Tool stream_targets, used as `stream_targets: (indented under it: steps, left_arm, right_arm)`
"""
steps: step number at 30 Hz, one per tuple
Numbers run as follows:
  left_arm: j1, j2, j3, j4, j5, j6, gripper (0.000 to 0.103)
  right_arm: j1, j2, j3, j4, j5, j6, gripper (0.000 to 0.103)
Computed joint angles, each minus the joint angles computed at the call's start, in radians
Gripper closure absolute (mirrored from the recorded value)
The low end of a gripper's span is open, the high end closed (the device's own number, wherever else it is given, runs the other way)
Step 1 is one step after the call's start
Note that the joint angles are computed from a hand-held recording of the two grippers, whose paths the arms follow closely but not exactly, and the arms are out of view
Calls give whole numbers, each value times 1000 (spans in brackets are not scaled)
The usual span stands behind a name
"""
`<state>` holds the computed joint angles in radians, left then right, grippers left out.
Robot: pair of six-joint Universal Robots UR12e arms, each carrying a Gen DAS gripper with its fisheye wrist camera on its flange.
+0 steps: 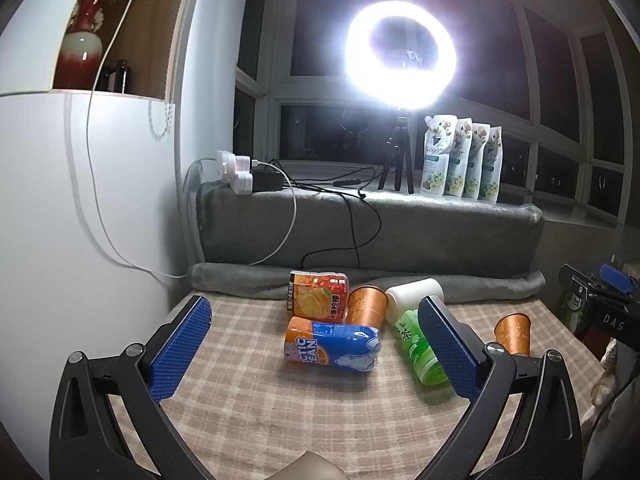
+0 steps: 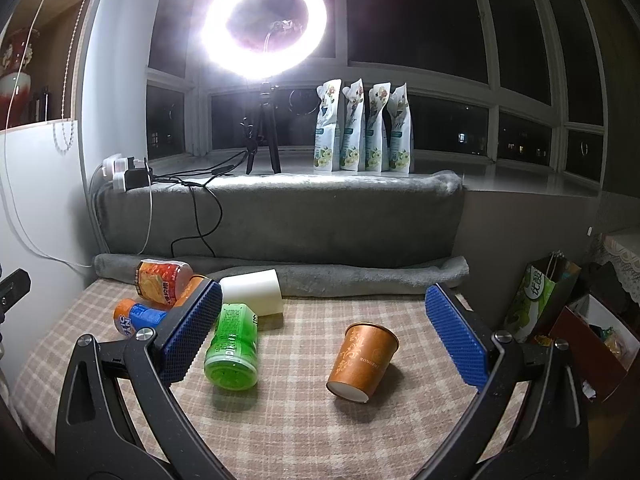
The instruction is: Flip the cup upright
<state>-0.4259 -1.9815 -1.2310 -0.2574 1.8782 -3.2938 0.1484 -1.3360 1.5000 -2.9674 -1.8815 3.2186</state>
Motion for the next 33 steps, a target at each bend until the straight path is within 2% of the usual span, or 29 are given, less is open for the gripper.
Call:
stream_targets:
  steps: [33]
  left_arm:
    - [2,2,3,-13,-9,-6,1]
  right_arm:
    - [-7,-5,5,10,9,10,0]
